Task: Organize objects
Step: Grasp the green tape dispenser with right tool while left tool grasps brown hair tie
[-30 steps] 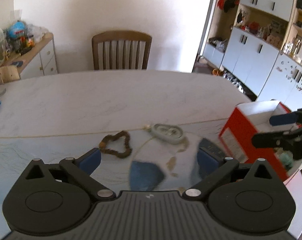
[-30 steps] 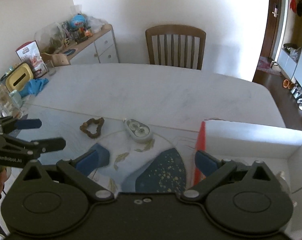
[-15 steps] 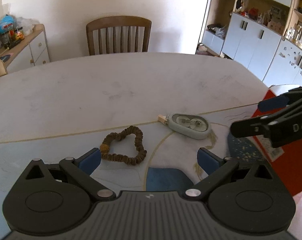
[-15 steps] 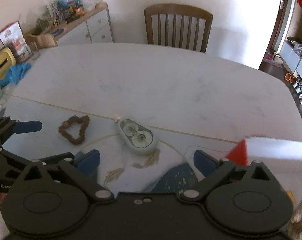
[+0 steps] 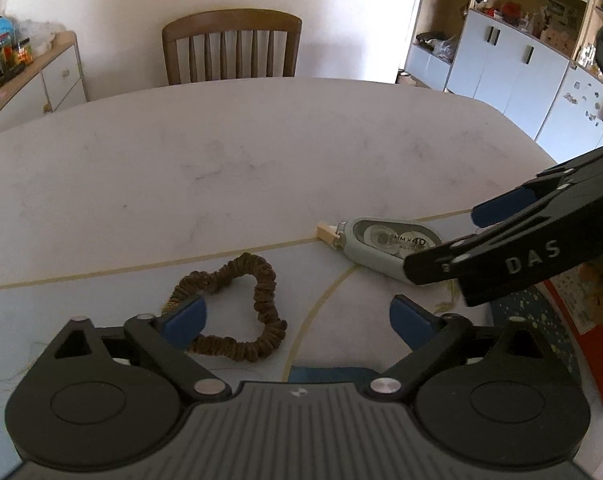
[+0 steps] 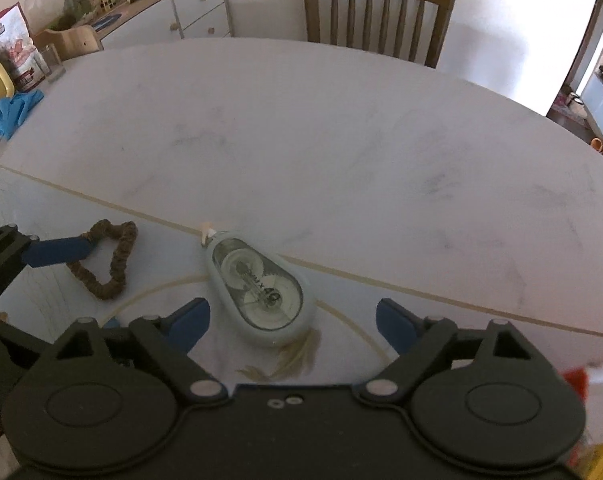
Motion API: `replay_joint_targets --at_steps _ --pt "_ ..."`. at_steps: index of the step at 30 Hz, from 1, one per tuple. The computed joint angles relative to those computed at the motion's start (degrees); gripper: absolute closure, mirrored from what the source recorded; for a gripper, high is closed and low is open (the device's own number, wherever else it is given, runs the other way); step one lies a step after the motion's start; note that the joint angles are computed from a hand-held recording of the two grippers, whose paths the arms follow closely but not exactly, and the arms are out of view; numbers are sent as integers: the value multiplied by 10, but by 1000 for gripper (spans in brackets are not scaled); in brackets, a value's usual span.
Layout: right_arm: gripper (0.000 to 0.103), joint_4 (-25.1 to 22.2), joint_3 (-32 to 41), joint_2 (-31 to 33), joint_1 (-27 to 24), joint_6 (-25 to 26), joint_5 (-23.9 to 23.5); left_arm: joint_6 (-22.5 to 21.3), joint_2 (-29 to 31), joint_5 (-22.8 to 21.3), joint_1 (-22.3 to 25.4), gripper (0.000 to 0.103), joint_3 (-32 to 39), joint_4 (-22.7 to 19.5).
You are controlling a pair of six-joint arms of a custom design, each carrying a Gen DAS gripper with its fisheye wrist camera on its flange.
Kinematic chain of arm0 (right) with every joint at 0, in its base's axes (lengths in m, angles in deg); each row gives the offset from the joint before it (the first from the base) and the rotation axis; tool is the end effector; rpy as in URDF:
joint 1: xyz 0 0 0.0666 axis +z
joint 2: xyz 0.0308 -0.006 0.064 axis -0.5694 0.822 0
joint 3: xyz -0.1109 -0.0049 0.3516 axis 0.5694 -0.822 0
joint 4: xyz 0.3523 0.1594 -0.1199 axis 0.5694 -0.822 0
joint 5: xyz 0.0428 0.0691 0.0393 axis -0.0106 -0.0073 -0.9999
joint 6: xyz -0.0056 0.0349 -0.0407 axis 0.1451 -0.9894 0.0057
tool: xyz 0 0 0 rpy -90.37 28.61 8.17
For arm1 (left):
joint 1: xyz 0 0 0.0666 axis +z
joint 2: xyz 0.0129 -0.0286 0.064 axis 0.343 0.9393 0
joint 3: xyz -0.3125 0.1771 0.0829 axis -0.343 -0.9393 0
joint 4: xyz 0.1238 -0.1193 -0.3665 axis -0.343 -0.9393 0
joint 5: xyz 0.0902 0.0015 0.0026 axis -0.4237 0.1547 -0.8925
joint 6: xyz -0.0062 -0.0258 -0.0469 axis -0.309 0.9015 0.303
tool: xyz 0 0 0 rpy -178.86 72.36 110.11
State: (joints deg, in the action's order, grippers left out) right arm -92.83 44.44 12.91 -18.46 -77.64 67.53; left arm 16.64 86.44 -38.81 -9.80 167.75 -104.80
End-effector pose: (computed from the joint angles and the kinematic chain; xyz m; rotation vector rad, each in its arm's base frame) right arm 0.4299 0.1223 0.4942 0.0072 2.6525 0.0943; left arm 0.4638 -0.2733 0.5053 0.7777 2.3489 -0.3929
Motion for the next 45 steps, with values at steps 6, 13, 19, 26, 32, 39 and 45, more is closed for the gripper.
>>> replay_joint_targets --at_steps 6,13,19,26,32,39,45 --pt "26 8 -3 10 -3 16 -20 -7 5 -16 -5 41 -1 0" --pt "37 19 -2 17 -8 33 -31 4 12 -7 -2 70 15 -13" --pt "46 20 -1 17 -3 38 -28 11 15 1 2 85 25 -32" --pt "47 -1 -1 5 9 -9 -18 25 14 31 12 91 39 -59" --pt "47 -45 15 -19 31 -32 -11 47 1 54 19 92 43 -87" --pt "47 -84 30 -59 56 -45 -15 53 -17 74 22 92 52 -134" --pt "47 -109 32 -90 66 -53 -4 44 -38 81 11 92 59 -165"
